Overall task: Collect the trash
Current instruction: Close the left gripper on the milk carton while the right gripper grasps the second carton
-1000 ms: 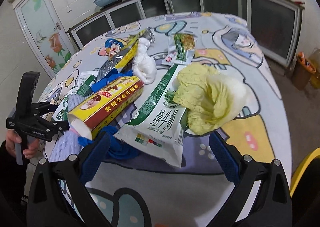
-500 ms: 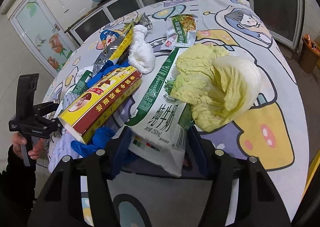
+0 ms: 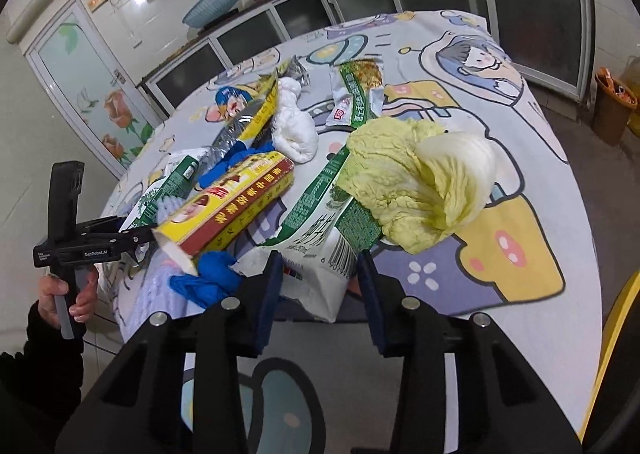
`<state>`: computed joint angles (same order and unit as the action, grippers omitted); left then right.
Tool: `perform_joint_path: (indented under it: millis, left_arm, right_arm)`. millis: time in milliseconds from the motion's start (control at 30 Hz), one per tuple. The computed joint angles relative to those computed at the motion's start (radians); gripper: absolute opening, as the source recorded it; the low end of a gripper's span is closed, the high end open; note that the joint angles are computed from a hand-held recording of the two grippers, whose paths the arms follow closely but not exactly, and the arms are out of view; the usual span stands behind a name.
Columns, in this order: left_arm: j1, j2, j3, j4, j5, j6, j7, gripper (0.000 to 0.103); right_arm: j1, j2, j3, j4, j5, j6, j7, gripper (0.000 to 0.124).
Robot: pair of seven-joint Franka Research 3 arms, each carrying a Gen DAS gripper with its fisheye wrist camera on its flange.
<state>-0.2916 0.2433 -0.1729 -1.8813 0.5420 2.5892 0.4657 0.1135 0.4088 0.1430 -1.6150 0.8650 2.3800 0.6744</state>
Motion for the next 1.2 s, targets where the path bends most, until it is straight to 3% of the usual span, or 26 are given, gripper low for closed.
perform_joint_path:
  millis: [333, 500, 600, 667, 700, 733, 833, 900, 1000, 1100, 1200]
  left_arm:
    - [-0.007, -0.117, -0.010, -0.098, 0.113, -0.007, -0.129, 0.068]
    - [-0.003, -0.142, -0.025, -0.118, 0.153, -0.001, -0.158, 0.068]
    - [0.001, -0.143, -0.032, -0.119, 0.152, 0.012, -0.153, 0.068]
    - [0.003, -0.140, -0.034, -0.117, 0.145, 0.015, -0.142, 0.068]
    - [0.004, -0.138, -0.034, -0.115, 0.141, 0.018, -0.138, 0.068]
    - [0.004, -0.137, -0.035, -0.115, 0.140, 0.020, -0.135, 0.068]
    - [0.005, -0.140, -0.033, -0.118, 0.140, 0.027, -0.136, 0.068]
    - [0.007, -0.142, -0.032, -0.124, 0.137, 0.034, -0.138, 0.068]
    - [0.012, -0.148, -0.031, -0.137, 0.124, 0.045, -0.143, 0.068]
    - [0.013, -0.158, -0.031, -0.149, 0.129, 0.043, -0.152, 0.068]
    - [0.014, -0.167, -0.033, -0.155, 0.143, 0.032, -0.162, 0.068]
  right_arm:
    - [-0.018, -0.089, -0.011, -0.091, 0.098, 0.014, -0.078, 0.030]
    - [0.003, -0.093, -0.034, -0.099, 0.016, -0.015, -0.051, 0.026]
    - [0.016, -0.094, -0.038, -0.119, -0.011, 0.017, -0.043, 0.027]
    - [0.029, -0.075, -0.045, -0.097, -0.063, 0.011, -0.001, 0.038]
    - [0.029, -0.067, -0.042, -0.086, -0.071, 0.010, 0.008, 0.061]
    - [0.027, -0.058, -0.039, -0.075, -0.075, 0.001, 0.012, 0.075]
    - [0.044, -0.003, -0.044, 0.007, -0.156, -0.057, 0.091, 0.075]
    - [0.061, 0.037, -0.051, 0.059, -0.226, -0.076, 0.151, 0.070]
    - [0.056, 0.083, -0.043, 0.123, -0.253, -0.120, 0.204, 0.039]
    - [0.002, 0.100, -0.013, 0.159, -0.187, -0.207, 0.205, 0.033]
    - [-0.030, 0.062, -0.003, 0.120, -0.123, -0.221, 0.167, 0.030]
